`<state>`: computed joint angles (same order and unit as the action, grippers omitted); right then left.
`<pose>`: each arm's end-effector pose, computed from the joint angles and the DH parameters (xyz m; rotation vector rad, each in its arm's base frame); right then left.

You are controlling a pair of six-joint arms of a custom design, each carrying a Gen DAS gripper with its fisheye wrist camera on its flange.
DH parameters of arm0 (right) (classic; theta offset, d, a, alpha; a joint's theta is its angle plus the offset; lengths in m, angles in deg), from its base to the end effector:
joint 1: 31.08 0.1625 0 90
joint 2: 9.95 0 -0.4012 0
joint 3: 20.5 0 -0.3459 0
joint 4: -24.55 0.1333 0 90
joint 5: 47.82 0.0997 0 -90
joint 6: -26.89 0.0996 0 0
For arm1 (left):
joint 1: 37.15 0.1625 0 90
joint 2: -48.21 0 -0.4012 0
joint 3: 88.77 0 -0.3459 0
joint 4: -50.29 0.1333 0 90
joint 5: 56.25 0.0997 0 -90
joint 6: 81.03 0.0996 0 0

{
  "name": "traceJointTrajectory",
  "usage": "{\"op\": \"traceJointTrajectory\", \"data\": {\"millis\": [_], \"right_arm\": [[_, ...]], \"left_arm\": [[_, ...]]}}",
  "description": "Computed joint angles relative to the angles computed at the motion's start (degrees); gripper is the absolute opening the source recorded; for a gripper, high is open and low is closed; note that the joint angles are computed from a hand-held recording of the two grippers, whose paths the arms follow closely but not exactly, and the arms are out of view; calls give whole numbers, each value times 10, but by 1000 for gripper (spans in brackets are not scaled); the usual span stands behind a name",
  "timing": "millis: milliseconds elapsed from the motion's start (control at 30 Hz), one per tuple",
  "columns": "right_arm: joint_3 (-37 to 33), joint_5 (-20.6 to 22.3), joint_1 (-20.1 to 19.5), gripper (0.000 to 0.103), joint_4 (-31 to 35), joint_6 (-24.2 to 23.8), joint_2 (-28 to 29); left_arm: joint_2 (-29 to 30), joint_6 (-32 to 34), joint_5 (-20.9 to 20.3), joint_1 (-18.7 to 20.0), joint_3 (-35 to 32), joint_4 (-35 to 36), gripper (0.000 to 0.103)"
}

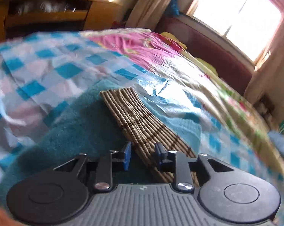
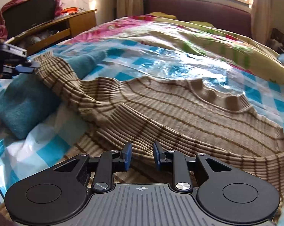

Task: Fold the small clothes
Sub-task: 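Lift and fold the held sleeve over the sweater body, open left tool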

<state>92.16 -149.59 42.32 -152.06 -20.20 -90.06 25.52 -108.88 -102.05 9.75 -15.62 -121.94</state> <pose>-0.0340 -0.5095 0.3951 0.4952 -2.2835 0.8844 -0.3389 -0.6589 0.0423 0.0466 2.5804 -1.1983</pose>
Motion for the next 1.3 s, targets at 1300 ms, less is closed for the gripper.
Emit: {"op": "traceJointTrajectory", "data": {"millis": [1300], "right_arm": [[15,128,-204,27,67,258,-163]], "left_arm": [[286,115,-383,-97,-324,231,13]]}}
